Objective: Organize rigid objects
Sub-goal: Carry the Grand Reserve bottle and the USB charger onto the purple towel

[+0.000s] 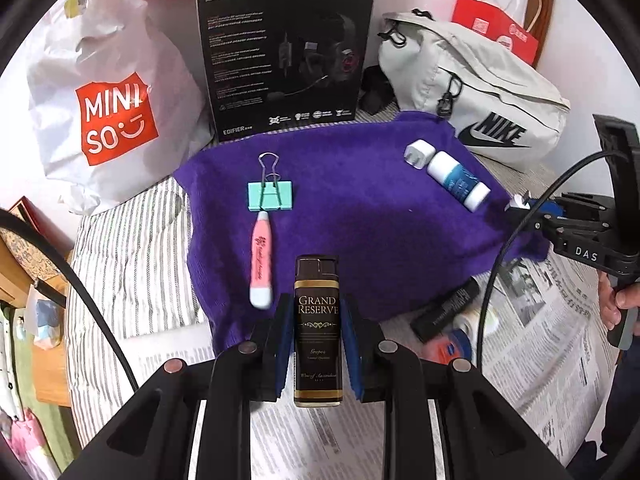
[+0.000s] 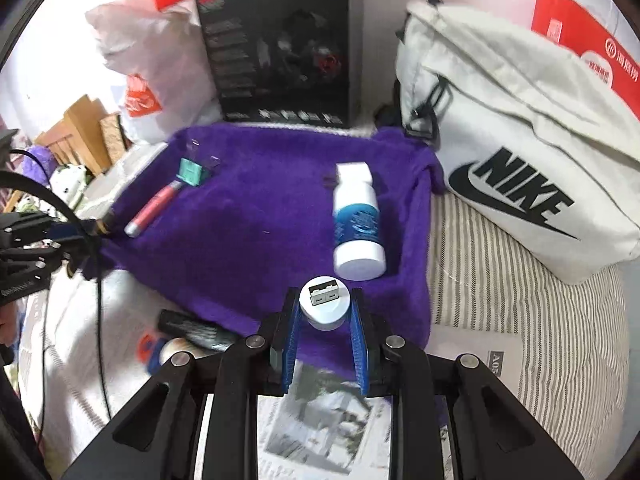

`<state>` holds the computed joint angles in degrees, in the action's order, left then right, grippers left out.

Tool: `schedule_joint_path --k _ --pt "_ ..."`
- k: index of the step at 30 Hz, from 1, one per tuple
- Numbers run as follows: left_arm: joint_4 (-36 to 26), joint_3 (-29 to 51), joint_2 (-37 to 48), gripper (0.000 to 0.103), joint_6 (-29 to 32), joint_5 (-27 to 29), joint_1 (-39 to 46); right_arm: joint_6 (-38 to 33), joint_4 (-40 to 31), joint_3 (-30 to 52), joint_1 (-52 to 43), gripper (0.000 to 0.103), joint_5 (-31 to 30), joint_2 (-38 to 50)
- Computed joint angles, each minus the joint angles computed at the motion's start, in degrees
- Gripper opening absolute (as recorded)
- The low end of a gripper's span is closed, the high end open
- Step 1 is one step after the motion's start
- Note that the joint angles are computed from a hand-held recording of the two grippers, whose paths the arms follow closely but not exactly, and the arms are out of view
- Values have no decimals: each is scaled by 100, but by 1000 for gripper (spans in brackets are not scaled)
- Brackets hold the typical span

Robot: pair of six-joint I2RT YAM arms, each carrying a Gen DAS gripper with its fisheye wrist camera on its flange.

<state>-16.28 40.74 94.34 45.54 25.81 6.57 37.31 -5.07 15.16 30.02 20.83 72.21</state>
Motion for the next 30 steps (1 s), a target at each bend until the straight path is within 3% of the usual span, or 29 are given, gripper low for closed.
schedule_joint_path --k 9,15,26,30 --pt "165 542 723 22 -366 -124 -306 -553 922 258 -966 24 -651 1474" --pt "209 851 1162 22 -534 -214 -475 -655 1119 476 -1038 24 -743 2001" --pt "170 1315 1690 23 -766 -359 -772 -793 1089 588 -1037 24 -780 2144" --pt "236 1515 1960 23 -996 -503 -895 -812 1237 470 -1065 34 -921 2036"
